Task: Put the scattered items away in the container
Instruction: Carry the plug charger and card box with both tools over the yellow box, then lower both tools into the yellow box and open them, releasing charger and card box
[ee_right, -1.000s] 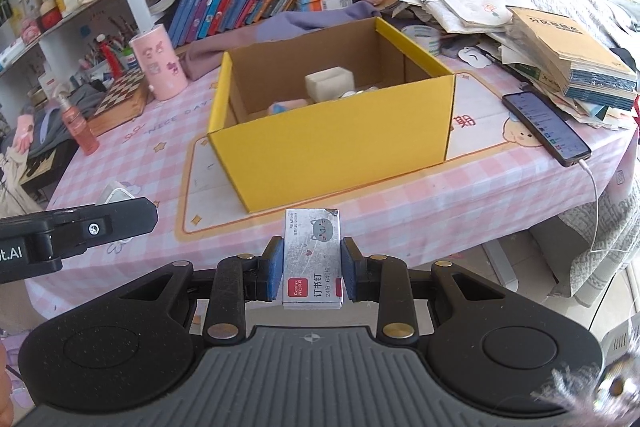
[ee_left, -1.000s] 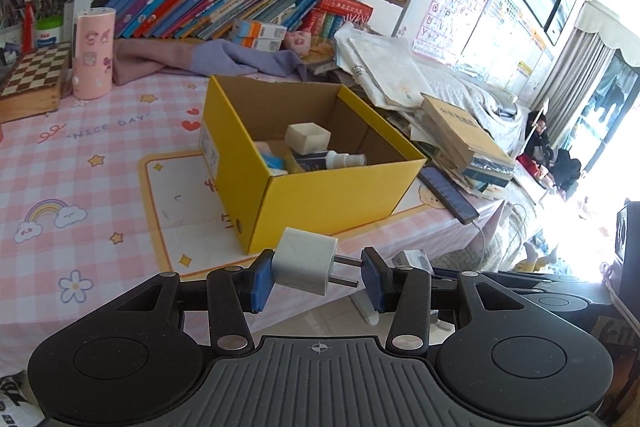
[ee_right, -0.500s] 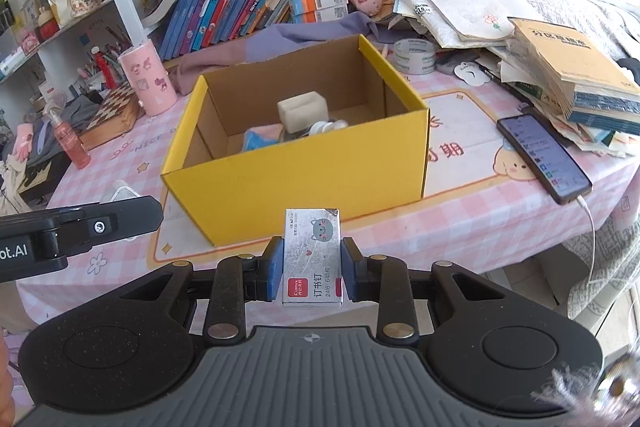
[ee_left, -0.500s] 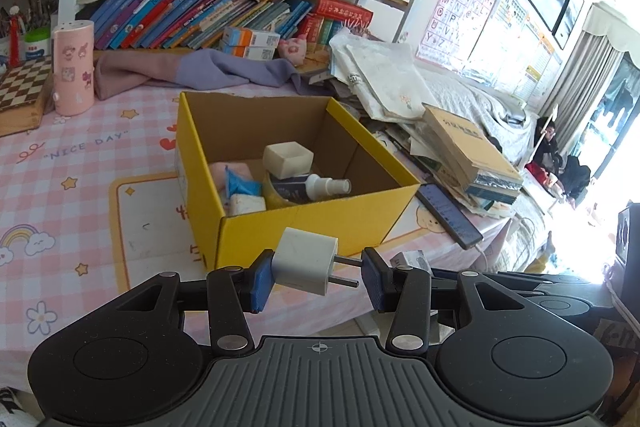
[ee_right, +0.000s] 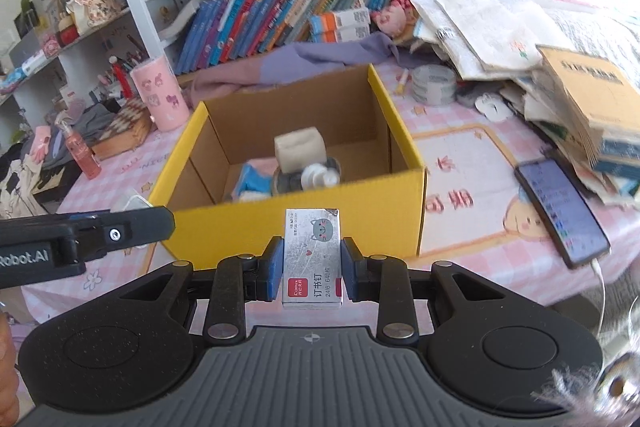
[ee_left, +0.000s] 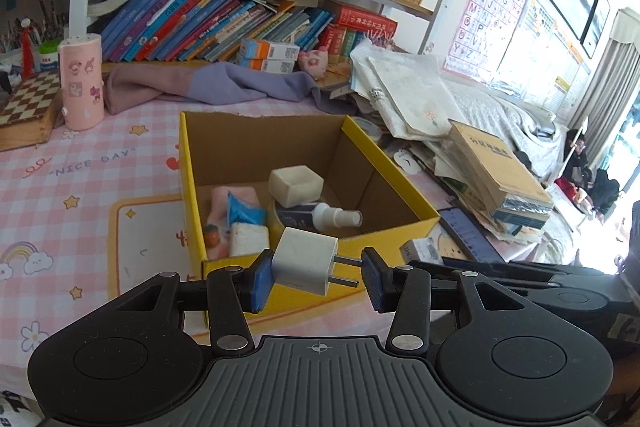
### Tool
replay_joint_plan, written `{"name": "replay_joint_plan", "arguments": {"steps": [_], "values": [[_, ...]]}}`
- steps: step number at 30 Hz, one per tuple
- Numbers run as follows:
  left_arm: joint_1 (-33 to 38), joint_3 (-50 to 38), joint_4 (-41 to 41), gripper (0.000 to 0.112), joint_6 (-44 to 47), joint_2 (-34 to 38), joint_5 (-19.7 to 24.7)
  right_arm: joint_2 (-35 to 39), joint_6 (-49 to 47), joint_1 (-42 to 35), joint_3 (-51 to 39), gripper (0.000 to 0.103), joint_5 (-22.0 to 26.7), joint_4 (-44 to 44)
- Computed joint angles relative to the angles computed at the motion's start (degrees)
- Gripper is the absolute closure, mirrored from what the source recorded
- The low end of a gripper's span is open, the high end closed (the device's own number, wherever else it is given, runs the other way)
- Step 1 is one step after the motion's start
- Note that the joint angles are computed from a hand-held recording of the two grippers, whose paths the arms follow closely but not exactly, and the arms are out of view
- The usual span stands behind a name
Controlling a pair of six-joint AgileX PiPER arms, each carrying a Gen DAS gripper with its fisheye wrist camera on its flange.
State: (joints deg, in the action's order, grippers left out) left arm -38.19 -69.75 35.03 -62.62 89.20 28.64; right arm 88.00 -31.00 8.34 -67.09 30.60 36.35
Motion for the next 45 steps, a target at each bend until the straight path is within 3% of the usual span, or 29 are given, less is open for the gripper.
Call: {"name": "replay_joint_plan", "arguments": {"steps": [7, 15, 23, 33, 41, 45], "values": [[-0.1, -5.5, 6.0, 0.068, -3.8, 4.6, 4.1, 6.6, -9.5, -1.8, -7.9, 0.075, 1.2, 7.8], [1.8, -15.1, 6.1, 0.068, 3.6, 13.4, 10.2, 17.4, -10.2, -0.6, -21.4, 0.075, 3.1, 9.7], [3.7, -23.0, 3.3, 0.067, 11.0, 21.3, 15.3, 30.7, -1.5, 2.1, -40.2, 0.075, 11.8, 4.6], [3.8, -27.2, 1.9, 0.067, 13.7, 25.0, 17.2, 47.1, 9.6, 4.6, -67.7, 0.075, 28.9, -2.9], [3.9, -27.2, 3.0, 0.067, 12.2, 25.7, 16.2, 52.1, 12.3, 5.0, -75.5, 0.075, 34.2, -5.0], [3.4, -27.7, 4.4, 0.064, 10.6, 26.0, 17.1, 52.0, 12.1, 4.8, -75.2, 0.073, 34.0, -4.5]]}}
